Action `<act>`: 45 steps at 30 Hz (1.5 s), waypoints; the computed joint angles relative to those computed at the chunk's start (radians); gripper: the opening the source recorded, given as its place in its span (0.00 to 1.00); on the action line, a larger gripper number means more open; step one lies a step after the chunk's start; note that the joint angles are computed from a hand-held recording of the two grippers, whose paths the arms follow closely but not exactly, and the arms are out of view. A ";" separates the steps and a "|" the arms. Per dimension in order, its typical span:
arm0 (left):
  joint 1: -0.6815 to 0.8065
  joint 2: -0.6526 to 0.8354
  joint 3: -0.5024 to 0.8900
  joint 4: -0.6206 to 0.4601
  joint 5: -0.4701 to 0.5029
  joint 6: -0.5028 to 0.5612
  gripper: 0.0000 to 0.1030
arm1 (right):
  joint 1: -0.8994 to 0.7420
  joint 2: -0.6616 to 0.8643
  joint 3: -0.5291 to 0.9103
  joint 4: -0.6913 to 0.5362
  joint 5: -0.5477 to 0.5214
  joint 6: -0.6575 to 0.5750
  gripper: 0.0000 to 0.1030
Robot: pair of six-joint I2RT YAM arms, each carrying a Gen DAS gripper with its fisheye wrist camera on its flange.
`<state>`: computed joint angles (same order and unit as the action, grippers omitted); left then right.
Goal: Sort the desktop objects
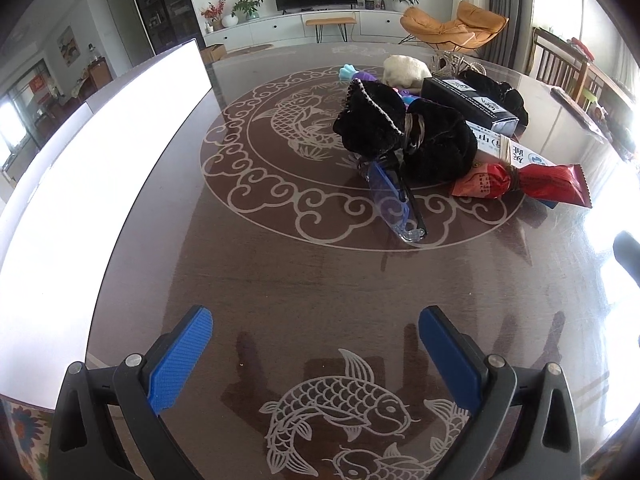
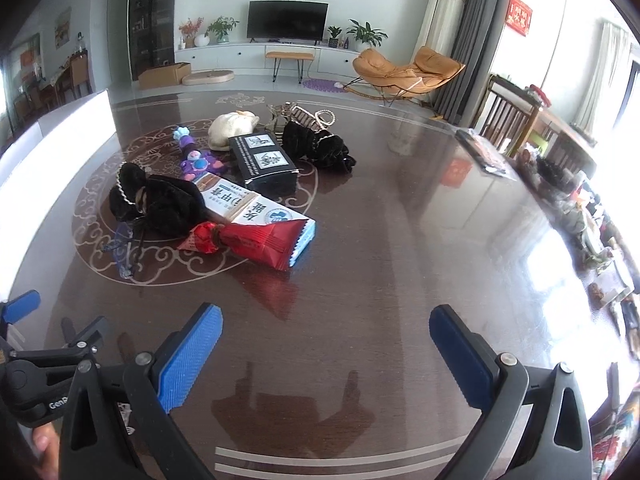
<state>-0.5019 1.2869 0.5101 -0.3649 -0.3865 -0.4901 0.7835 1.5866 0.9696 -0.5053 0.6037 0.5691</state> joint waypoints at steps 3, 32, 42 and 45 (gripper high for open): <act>0.004 -0.004 0.005 -0.011 -0.001 -0.001 1.00 | 0.015 0.027 0.044 -0.056 0.062 -0.008 1.00; -0.085 -0.387 0.339 -0.638 -0.344 -0.075 1.00 | 0.019 -0.199 0.085 -0.113 -0.246 0.047 1.00; -0.104 -0.382 0.493 -0.722 -0.424 -0.076 1.00 | 0.037 -0.214 0.104 -0.131 -0.231 0.048 1.00; -0.112 -0.378 0.530 -0.741 -0.447 -0.080 1.00 | 0.035 -0.222 0.100 -0.133 -0.230 0.049 1.00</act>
<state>-0.6139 0.9093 1.0400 -1.1063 -0.8335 -0.5697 0.8182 1.3646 1.0697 -0.6385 0.3732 0.6186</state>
